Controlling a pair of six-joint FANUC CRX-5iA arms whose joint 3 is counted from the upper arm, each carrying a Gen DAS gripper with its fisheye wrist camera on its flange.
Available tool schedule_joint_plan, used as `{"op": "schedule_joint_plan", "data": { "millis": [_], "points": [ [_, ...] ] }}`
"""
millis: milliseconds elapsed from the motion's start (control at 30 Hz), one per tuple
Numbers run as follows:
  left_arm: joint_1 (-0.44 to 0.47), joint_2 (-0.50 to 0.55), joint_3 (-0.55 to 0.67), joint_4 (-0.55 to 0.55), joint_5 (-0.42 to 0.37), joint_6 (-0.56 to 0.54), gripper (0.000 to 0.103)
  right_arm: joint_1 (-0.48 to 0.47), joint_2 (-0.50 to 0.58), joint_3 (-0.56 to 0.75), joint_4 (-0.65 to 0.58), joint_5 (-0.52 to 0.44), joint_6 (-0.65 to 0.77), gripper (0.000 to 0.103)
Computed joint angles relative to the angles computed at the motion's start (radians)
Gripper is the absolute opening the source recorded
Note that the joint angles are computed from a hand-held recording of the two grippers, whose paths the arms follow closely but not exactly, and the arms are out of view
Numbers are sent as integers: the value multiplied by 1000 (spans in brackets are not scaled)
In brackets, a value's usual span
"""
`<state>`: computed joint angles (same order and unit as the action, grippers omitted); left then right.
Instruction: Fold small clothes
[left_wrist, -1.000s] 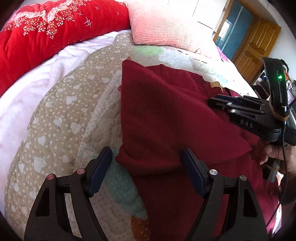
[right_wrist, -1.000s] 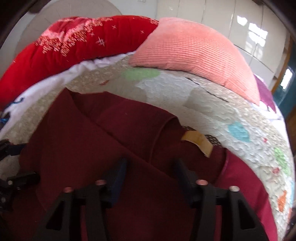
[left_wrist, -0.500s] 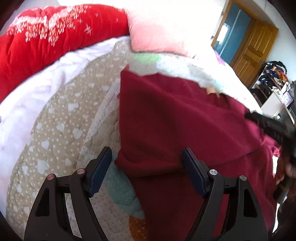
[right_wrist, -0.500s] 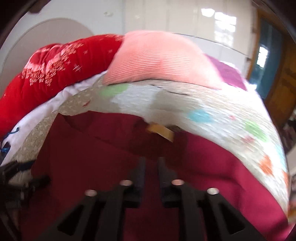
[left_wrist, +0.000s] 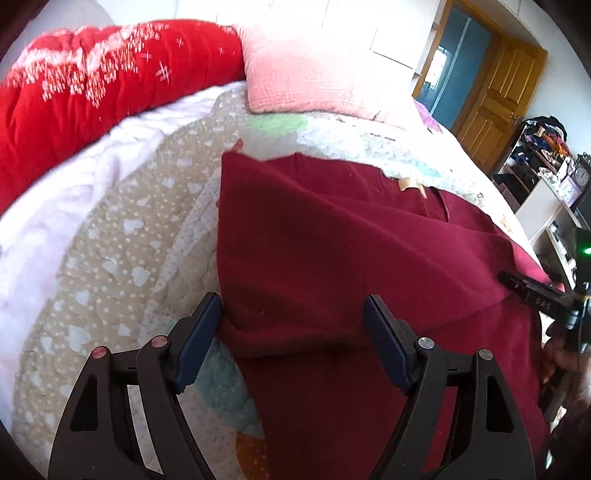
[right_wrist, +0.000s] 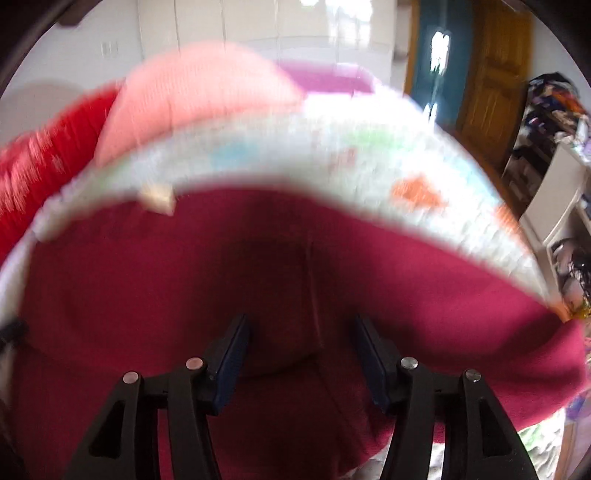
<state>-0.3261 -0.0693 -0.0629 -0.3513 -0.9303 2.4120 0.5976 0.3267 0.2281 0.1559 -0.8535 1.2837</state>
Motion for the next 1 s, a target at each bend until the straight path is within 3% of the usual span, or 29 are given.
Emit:
{"op": "schedule_joint_plan", "data": {
  "millis": [100,167,367,433,567,767,933,1000],
  "points": [
    [-38,-14,26,-48,-13,25,78,-20,-23,39,-82,-40,25,56],
    [-47,-6,44,-32,-9,3,78,-47,-67,12,-132,-18,37,56],
    [-46,58,91,65,1,-52,78,-110,-121,-45,-6,-71,-34,56],
    [-45,75,101,83,6,-46,78,-163,-140,-48,-35,-76,-47,56],
    [-52,98,112,120,11,-53,78,-313,-190,-65,-191,-95,-41,64],
    [-80,130,155,88,-28,-53,78,-579,-116,21,-564,-147,-48,65],
    [-78,142,166,83,-53,-49,78,-675,-108,19,-774,-101,-51,65],
    [-81,140,167,74,-58,-44,78,-665,-82,47,-747,-121,-87,65]
  ]
}}
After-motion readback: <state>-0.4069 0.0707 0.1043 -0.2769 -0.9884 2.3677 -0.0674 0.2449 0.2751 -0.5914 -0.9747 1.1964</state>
